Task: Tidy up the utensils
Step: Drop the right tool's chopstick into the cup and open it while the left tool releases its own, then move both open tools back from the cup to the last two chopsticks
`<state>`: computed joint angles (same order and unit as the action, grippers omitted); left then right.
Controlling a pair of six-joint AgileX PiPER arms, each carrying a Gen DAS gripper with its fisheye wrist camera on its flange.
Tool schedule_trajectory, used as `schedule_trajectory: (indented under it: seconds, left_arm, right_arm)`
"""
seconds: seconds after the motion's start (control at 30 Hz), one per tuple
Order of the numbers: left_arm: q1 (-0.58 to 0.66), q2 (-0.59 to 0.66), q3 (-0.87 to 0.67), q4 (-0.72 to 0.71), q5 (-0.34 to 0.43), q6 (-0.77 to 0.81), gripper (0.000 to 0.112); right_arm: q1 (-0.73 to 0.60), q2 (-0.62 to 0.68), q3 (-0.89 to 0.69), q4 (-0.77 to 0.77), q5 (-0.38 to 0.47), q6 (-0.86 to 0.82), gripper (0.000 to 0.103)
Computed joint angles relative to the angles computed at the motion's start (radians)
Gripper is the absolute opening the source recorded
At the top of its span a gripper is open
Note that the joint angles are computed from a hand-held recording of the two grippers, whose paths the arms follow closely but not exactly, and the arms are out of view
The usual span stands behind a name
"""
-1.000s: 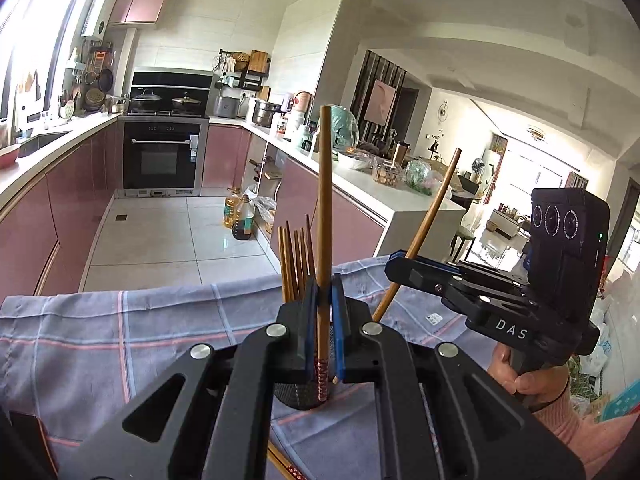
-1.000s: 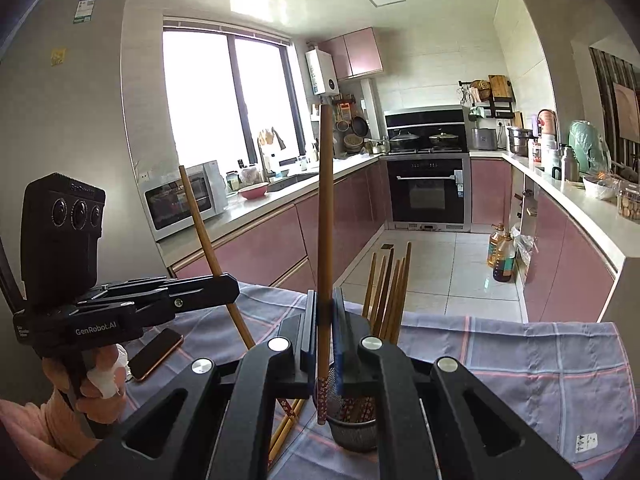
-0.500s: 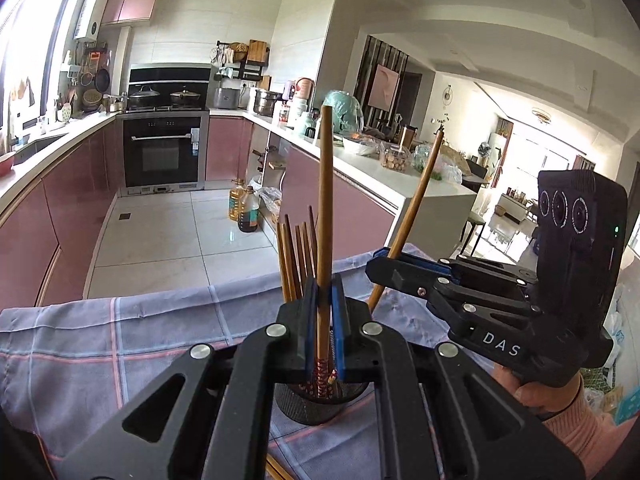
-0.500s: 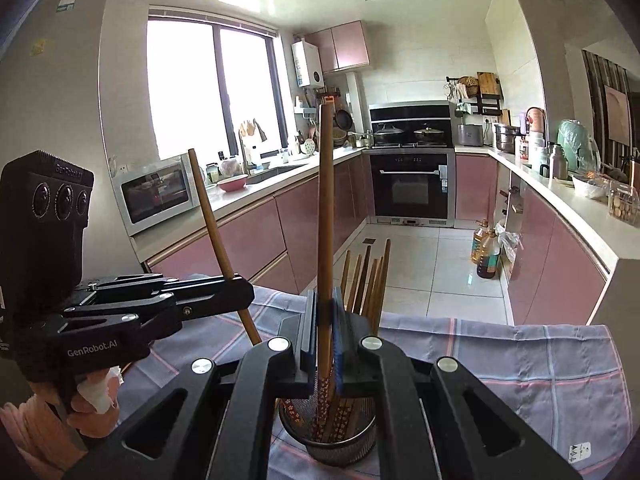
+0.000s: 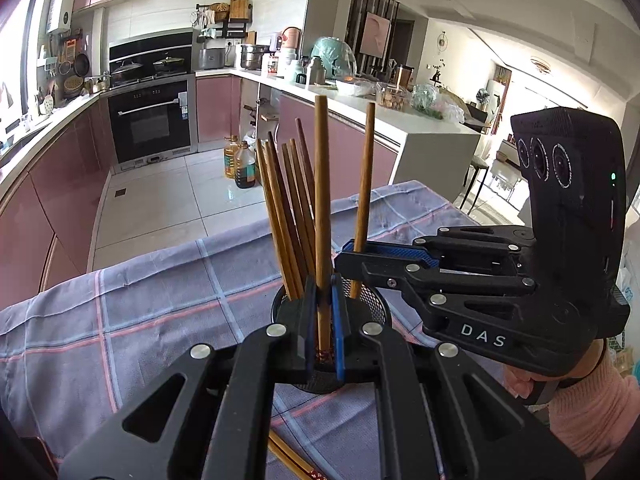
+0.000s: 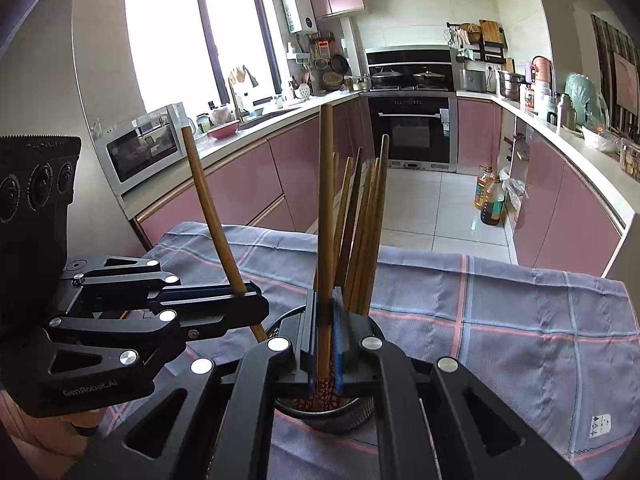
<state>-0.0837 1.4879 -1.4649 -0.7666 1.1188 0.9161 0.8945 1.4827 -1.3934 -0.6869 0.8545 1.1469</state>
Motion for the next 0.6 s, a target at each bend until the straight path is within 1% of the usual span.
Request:
schedule_trajectory:
  seconds: [0.1,0.4,0.6]
  left_arm:
    - [-0.028,0.028,-0.024,0.03,-0.021,-0.038,0.008]
    - [-0.048,0.093,-0.083,0.062,-0.039,-0.084,0.008]
    - [-0.047,0.079,-0.05,0.057,-0.059,-0.077,0.008]
  right_arm:
    - [0.0,0.003,0.0,-0.001,-0.002,0.011,0.006]
    - [-0.029,0.014,-0.011,0.017,-0.015,0.004,0.006]
    - [-0.028,0.005,0.002,0.009,-0.019,0.028,0.008]
